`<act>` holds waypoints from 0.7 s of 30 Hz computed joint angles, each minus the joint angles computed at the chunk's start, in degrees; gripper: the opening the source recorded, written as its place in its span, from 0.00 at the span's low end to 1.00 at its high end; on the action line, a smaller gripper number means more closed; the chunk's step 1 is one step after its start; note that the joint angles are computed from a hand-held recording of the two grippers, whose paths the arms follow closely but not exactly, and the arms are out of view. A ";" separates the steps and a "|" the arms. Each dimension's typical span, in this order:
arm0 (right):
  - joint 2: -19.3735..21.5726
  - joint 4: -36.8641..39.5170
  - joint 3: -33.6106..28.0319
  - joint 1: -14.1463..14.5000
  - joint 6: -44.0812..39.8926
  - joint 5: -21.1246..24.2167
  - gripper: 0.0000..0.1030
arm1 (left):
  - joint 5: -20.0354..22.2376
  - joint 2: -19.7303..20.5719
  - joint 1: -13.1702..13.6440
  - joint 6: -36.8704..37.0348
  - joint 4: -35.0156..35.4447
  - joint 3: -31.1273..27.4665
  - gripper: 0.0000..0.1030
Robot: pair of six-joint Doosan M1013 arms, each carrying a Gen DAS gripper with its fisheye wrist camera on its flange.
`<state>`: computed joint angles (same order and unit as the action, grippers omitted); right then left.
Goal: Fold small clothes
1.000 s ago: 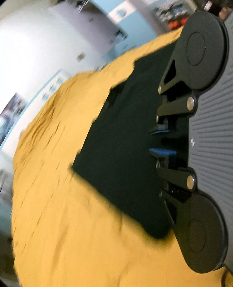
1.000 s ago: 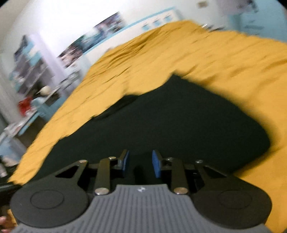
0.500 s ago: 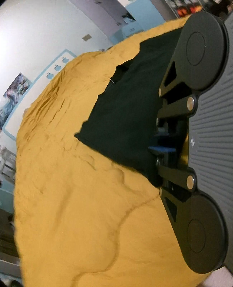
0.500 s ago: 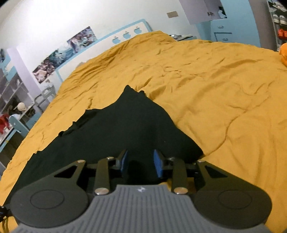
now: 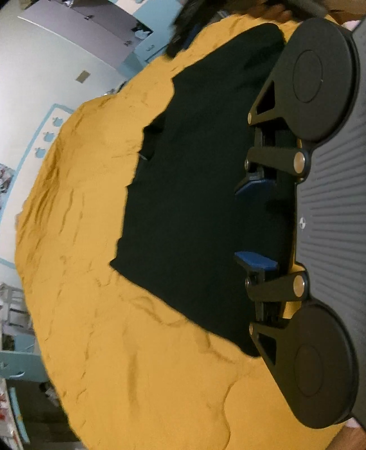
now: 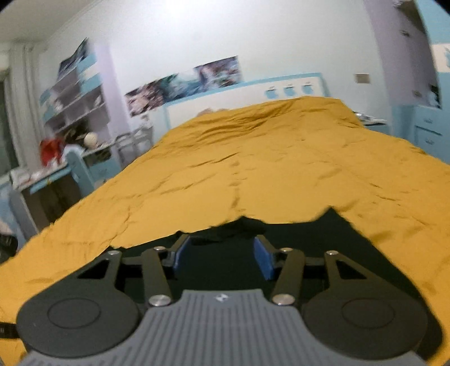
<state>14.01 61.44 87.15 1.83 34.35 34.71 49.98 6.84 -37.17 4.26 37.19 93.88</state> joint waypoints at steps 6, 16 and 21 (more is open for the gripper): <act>6.68 -8.66 -7.65 4.92 5.58 -1.51 0.45 | -2.57 0.52 0.92 2.17 -2.47 1.07 0.65; 16.76 -36.17 -20.43 9.69 28.57 -1.50 0.45 | -3.28 0.84 -0.11 1.77 -0.20 1.41 0.84; 20.22 -42.96 -24.64 11.56 32.06 0.02 0.46 | -5.10 0.27 0.58 1.33 -1.55 2.03 0.84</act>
